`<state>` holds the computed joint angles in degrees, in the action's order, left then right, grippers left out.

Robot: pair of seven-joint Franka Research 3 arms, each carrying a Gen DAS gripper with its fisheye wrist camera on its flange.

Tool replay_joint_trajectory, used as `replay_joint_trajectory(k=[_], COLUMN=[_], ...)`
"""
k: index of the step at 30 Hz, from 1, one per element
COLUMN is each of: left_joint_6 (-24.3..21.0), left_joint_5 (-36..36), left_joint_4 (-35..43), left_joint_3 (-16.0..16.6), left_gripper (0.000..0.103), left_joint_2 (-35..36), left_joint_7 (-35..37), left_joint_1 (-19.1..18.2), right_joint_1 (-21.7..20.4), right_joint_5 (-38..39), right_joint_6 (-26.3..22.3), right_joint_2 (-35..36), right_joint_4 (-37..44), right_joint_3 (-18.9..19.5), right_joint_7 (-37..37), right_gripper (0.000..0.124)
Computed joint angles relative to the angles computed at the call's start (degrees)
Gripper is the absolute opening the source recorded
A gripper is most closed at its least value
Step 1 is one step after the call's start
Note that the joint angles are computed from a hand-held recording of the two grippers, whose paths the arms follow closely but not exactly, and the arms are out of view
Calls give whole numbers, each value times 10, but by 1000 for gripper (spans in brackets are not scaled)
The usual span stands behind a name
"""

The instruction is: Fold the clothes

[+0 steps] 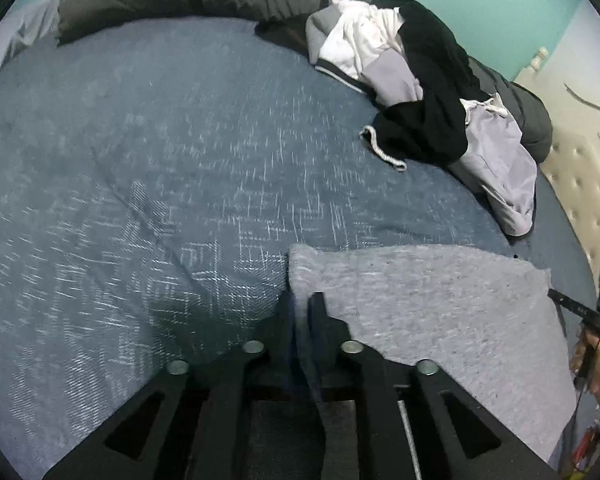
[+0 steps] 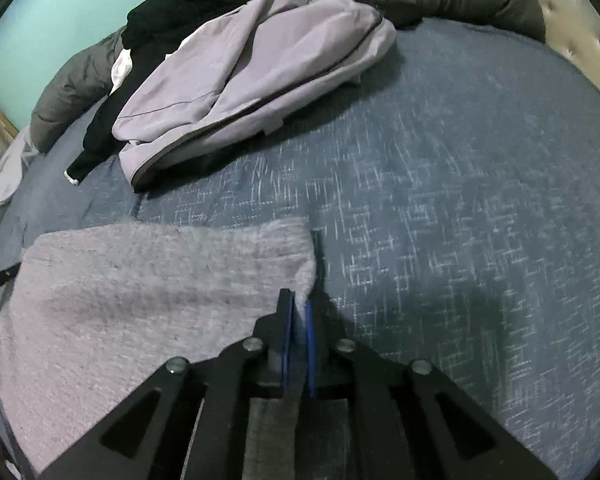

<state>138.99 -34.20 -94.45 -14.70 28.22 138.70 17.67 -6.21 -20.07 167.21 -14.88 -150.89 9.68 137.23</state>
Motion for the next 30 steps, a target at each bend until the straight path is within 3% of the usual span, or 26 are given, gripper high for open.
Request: replay_joint_trajectory(k=[3, 6, 13, 16, 17, 21, 23, 30], left_joint_6=[30, 24, 24, 7, 7, 46, 43, 42], left_joint_5=[-17, -46, -132, -167, -175, -186, -204, -237], left_joint_4=[-37, -71, -175, -209, -221, -247, -253, -266], left_joint_3=[-4, -5, 14, 29, 34, 52, 57, 71], left_gripper=[35, 35, 35, 35, 35, 35, 35, 35], left_joint_2=[-33, -66, -152, -179, -185, -192, -193, -202], left_joint_7=[23, 49, 134, 148, 154, 179, 189, 223], left_joint_1=[6, 11, -8, -21, -28, -60, -65, -75], right_joint_1=[-46, -32, 100, 161, 171, 190, 200, 226], right_joint_5=[-77, -80, 49, 158, 177, 145, 118, -6], right_joint_6=[-14, -3, -7, -27, -34, -69, -100, -115], right_joint_2=[-29, -38, 51, 104, 113, 149, 169, 180], right_joint_4=[0, 6, 94, 147, 158, 200, 223, 231], right_joint_3=[46, 40, -14, -38, -40, -45, -52, -82], right_joint_7=[78, 70, -107, -206, -217, -194, -174, -60], right_gripper=[26, 26, 29, 60, 60, 60, 58, 19])
